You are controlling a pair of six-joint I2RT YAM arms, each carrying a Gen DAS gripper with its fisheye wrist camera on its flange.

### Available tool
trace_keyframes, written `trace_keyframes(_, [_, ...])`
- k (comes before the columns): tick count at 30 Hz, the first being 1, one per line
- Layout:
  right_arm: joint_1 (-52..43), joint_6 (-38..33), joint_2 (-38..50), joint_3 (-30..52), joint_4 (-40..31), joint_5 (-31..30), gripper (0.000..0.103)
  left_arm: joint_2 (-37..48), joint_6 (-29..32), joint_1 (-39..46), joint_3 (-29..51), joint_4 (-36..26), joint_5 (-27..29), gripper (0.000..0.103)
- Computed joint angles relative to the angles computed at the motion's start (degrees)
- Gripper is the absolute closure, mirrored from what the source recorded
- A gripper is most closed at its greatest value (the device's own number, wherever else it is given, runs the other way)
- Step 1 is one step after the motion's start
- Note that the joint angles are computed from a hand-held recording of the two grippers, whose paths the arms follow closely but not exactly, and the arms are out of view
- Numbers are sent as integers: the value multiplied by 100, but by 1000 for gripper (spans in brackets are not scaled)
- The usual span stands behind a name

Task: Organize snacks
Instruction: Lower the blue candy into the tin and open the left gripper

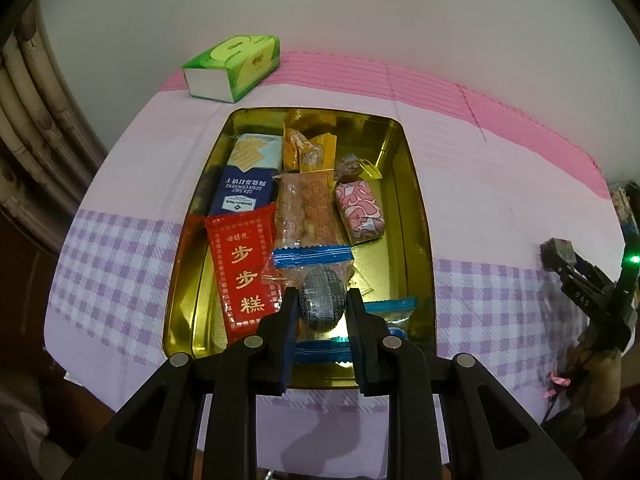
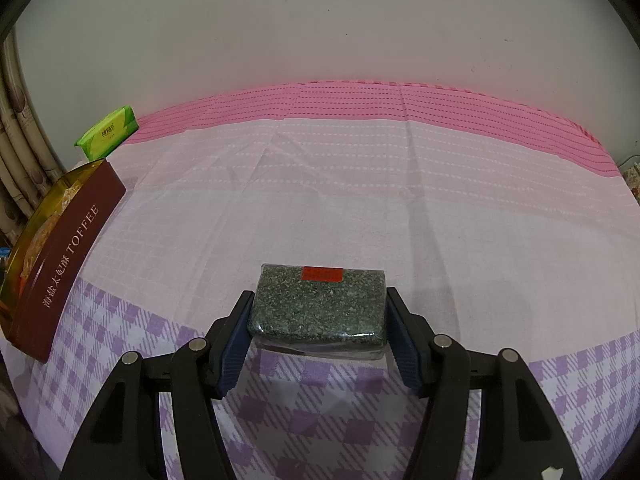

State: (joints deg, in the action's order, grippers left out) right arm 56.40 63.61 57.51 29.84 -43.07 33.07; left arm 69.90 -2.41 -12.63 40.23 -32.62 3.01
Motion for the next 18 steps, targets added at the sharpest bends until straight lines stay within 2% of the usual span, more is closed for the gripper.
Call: trace_keyframes(18, [17, 23, -21, -10, 14, 0, 43, 45, 31, -130, -29, 101, -378, 78])
